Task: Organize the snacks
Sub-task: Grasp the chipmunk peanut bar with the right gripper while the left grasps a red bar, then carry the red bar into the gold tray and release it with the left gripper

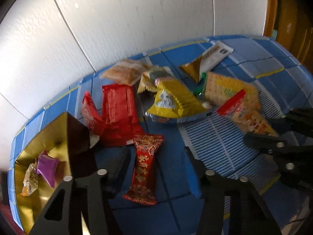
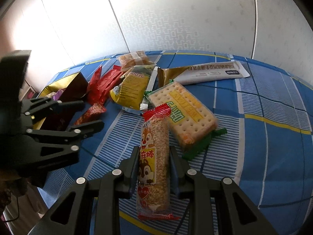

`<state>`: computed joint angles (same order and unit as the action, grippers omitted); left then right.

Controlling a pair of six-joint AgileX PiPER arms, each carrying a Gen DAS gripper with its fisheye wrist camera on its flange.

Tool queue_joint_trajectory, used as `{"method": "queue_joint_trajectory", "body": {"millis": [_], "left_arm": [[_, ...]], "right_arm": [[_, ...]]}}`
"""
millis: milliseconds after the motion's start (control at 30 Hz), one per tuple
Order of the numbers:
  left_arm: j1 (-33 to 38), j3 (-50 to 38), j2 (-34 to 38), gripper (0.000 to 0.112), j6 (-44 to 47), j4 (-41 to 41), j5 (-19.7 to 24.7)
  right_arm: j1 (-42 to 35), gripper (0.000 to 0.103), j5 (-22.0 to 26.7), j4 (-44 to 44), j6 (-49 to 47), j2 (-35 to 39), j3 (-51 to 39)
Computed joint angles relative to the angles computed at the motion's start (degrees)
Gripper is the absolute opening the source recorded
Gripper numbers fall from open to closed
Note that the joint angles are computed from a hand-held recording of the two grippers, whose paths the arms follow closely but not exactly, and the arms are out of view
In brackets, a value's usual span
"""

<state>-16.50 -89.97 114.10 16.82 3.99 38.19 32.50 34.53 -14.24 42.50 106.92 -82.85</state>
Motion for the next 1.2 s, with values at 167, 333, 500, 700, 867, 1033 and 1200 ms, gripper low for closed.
{"method": "queue_joint_trajectory", "body": {"millis": [167, 333, 500, 700, 867, 1033, 1200], "left_arm": [[0.35, -0.08, 0.37, 0.034, -1.02, -1.72, 0.01], [-0.29, 6.44, -3.01, 0.022, -0.23, -2.99, -4.46], [-0.39, 12.47, -6.34, 0.022, -1.42, -2.09, -9.53], [1.98, 16.26, -10.8, 0.021, 8.69, -13.76, -11.02], [6.79, 13.85, -13.94, 0.021, 19.6, -28.48, -6.09], [11.87, 10.79, -15.6, 0.021, 25.48, -34.9, -2.66], [17.96, 3.09, -10.92, 0.021, 22.46, -35.61, -1.44]], "right_arm": [[-0.09, 0.029, -0.21, -0.19, 0.96, -0.25, 0.4], [0.46, 0.029, -0.11, -1.93, 2.61, -0.18, 0.44], [0.36, 0.029, -0.92, -2.04, 3.09, -0.47, 1.03], [1.0, 0.029, -1.17, -4.43, 4.62, -0.48, 1.37], [0.86, 0.029, -3.13, -4.85, 6.06, -1.04, 2.8], [0.0, 0.029, -5.1, -3.02, 5.58, -1.36, 3.6], [3.28, 0.029, -0.12, -12.22, 9.77, 0.61, 0.68]]}}
